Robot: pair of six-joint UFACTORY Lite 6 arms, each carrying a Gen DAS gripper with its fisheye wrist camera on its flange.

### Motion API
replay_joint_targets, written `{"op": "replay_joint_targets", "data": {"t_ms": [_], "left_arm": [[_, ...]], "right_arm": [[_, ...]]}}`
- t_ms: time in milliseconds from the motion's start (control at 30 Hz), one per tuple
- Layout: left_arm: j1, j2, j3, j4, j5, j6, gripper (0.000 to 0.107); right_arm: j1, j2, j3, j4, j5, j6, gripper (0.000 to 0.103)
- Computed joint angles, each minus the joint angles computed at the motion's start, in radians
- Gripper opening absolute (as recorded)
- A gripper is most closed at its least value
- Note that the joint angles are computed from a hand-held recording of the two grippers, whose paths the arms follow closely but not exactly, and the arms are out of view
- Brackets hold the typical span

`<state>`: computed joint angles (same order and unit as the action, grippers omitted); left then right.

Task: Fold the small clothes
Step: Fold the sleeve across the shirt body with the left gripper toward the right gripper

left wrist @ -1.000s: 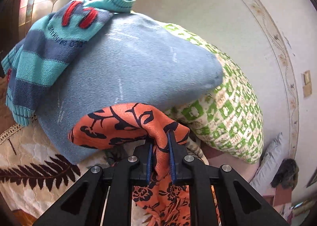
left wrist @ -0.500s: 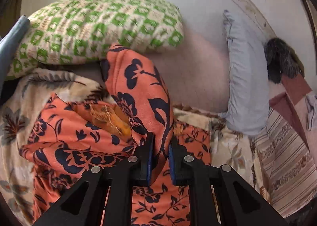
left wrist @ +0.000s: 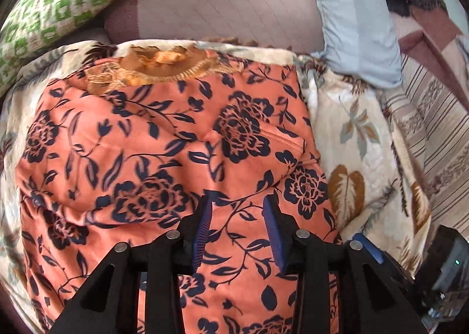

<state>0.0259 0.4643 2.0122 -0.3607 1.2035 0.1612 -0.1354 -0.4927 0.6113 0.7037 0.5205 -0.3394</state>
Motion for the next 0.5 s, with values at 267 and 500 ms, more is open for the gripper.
{"op": "replay_joint_targets", "data": {"t_ms": [267, 500], "left_arm": [[0.517, 0.152, 0.08, -0.136, 0.099, 0.119, 0.059], [0.62, 0.457, 0.359, -0.209, 0.207, 0.056, 0.059]], "right_arm": [[0.129, 0.412, 0.286, 0.332, -0.078, -0.117, 0.064], [0.231, 0.795, 0.738, 0.085, -0.021, 0.187, 0.064]]}}
